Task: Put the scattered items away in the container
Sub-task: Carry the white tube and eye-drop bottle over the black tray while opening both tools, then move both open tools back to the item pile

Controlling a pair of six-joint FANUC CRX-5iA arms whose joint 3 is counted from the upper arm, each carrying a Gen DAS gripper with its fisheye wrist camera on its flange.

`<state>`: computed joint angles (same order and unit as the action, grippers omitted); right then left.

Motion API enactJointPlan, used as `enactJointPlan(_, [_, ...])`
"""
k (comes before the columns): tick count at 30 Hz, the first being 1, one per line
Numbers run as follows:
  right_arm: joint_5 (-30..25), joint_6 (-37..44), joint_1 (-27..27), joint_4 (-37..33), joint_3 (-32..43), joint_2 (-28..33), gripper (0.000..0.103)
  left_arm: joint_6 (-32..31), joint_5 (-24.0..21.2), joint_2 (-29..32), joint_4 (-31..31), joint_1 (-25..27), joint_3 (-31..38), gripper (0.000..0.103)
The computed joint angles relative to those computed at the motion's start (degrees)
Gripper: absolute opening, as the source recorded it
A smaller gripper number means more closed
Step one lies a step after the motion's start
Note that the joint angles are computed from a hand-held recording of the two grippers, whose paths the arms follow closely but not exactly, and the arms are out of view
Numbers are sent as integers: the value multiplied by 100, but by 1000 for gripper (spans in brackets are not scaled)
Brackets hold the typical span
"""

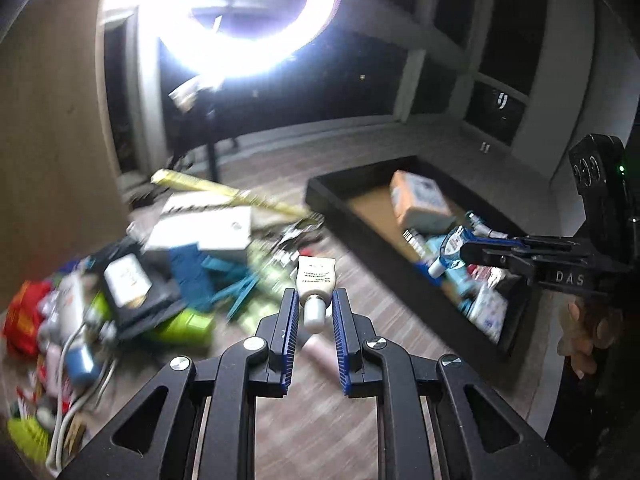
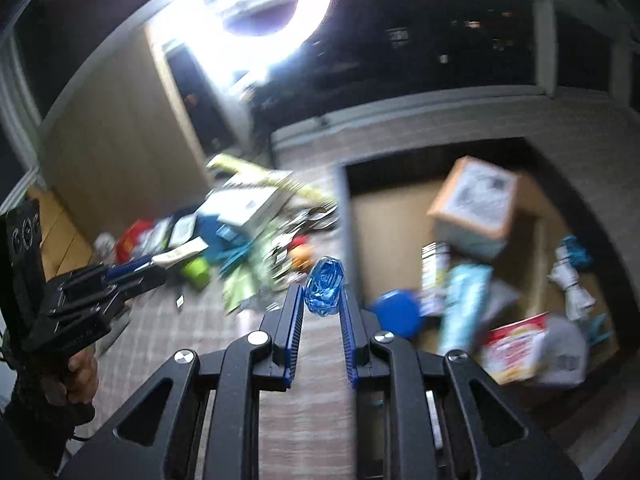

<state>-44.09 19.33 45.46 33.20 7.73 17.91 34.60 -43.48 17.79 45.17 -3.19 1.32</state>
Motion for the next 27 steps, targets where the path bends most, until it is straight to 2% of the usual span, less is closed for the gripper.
enactJointPlan(5, [-111, -402, -400, 584, -365, -291, 18, 150, -40, 504, -41, -399, 804, 16])
enactJointPlan(11, [-163, -438, -921, 537, -470, -414, 18, 670, -159, 1177, -308, -812, 1902, 16])
enactJointPlan(14, [-171, -137, -1106, 226, -327, -347, 19, 902, -302, 1499, -446, -966, 2408, 16])
enactJointPlan(15, [-146, -4, -1149, 78, -275, -336, 21, 1067, -449, 1649, -600, -1009, 2680, 17])
enactJointPlan(16, [-188, 71, -1186, -24, -206, -308, 35, 1280, -624, 1795, -793, -1044, 2969, 20])
enactJointPlan(17, [-291, 28, -1190, 2, -153, -270, 45, 1478, -753, 1902, -968, -1066, 3196, 35])
enactJointPlan(18, [-385, -104, -1171, 158, -159, -249, 63, 1613, -772, 1947, -1075, -1083, 3296, 48])
enactJointPlan(21, [-353, -428, -1107, 668, -321, -261, 66, 1572, -584, 1865, -1023, -1072, 3143, 48])
enactJointPlan(27, [-293, -128, -1007, 574, -169, -165, 66, 1540, -468, 1599, -1133, -870, 2860, 47])
